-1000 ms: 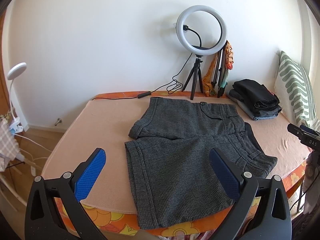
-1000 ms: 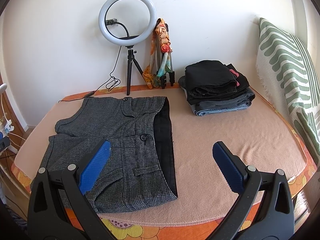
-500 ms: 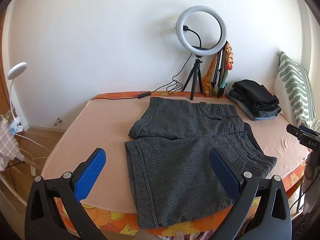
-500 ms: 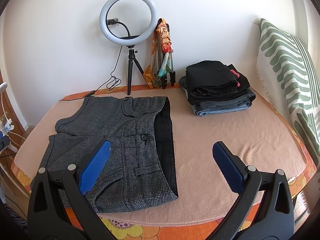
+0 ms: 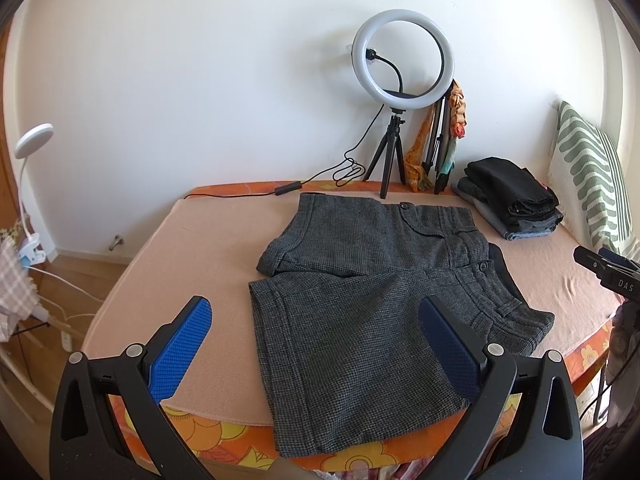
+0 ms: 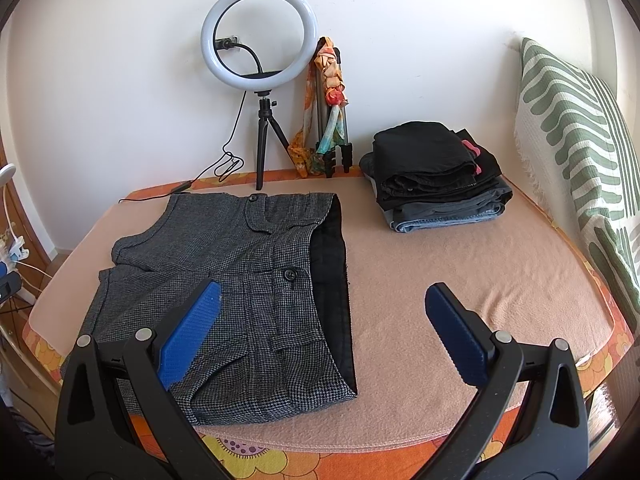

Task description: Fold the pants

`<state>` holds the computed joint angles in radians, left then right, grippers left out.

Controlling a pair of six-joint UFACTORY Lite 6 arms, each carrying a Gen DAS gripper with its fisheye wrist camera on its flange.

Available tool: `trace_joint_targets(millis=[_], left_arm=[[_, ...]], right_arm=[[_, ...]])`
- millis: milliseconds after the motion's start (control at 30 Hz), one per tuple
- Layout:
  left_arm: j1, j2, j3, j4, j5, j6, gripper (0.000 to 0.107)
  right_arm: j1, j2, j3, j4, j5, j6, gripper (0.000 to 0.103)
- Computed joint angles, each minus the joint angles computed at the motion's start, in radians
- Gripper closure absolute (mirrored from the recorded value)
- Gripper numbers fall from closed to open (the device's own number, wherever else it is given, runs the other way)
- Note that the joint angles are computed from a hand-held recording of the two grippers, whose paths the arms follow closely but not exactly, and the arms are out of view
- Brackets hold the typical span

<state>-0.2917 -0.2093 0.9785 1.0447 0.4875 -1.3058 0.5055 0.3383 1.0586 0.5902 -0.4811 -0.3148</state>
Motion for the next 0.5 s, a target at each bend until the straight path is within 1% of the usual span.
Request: trace_joint_targets(millis=[367, 500], left_arm=[[0.002, 0.015, 0.010, -0.015, 0.003, 0.020, 0.005], [0.017, 0.023, 0.010, -0.044, -0.018, 0.043, 0.005]], right_arm=[[0.011, 0.001, 0.003, 0.004, 0.003, -0.010, 0.000], [0.005, 0.000, 0.011, -0.046, 0.026, 0.024, 0.000]])
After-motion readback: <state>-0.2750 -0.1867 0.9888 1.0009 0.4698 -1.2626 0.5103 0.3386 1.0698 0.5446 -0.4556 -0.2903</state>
